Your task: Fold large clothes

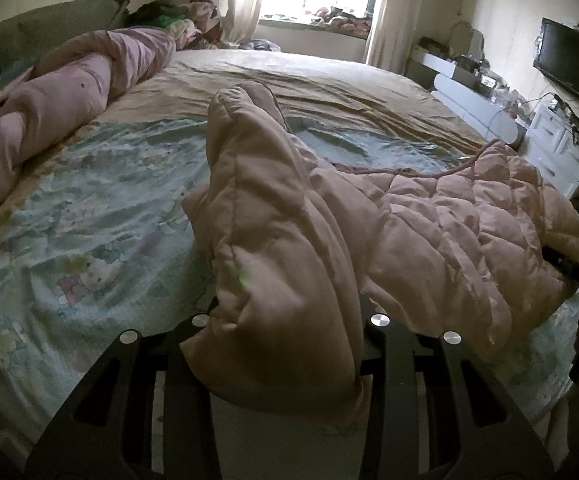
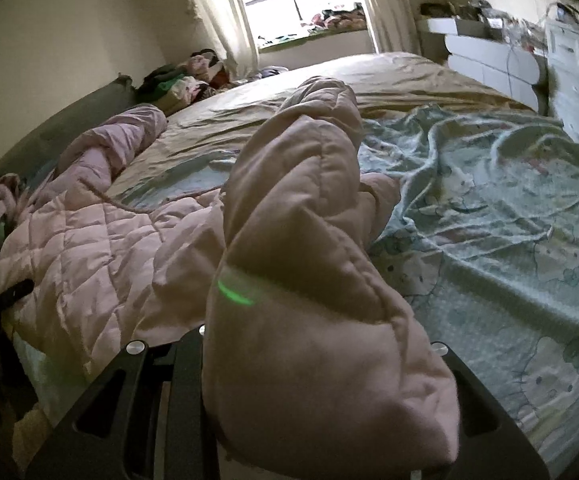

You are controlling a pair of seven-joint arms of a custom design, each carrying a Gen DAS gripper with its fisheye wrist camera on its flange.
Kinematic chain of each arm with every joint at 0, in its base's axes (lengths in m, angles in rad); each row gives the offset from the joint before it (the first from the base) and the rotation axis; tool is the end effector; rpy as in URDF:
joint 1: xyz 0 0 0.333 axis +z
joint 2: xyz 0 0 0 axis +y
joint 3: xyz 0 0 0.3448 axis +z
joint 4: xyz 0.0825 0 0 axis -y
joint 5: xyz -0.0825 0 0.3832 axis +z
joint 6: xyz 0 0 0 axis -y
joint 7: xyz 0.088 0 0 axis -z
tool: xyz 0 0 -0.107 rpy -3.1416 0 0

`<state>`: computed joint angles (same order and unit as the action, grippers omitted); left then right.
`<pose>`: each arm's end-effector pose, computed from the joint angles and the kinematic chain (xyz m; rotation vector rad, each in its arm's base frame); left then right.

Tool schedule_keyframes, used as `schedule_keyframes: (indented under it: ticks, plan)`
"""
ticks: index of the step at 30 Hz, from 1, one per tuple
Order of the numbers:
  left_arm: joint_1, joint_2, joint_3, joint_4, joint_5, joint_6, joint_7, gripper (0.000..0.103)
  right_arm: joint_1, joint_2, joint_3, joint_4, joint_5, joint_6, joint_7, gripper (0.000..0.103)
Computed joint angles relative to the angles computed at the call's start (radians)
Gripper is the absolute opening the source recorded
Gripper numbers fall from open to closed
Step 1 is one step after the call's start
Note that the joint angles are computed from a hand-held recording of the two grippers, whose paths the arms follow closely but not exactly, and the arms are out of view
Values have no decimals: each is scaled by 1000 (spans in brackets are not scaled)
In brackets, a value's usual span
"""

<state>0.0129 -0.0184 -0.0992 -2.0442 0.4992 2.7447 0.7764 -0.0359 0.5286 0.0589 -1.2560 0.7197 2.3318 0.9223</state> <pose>0.5873 -0.0703 0.5579 -2.0118 1.4584 -0.7067 0.7685 0.0162 0.5477 -1.8489 1.3752 -0.1949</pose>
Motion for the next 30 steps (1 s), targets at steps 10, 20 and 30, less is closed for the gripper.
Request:
schedule_keyframes:
  ticks: [10, 20, 30]
  plan:
    - [4, 29, 1, 21, -26, -18, 15, 30, 7, -17, -25, -55, -34, 2, 105, 30]
    - [12, 63, 4, 42, -40, -8, 25, 32, 23, -10, -48, -53, -93, -23, 238, 43]
    - [19, 56, 4, 23, -64, 20, 44, 32, 26, -109, -81, -134, -172, -43, 263, 68]
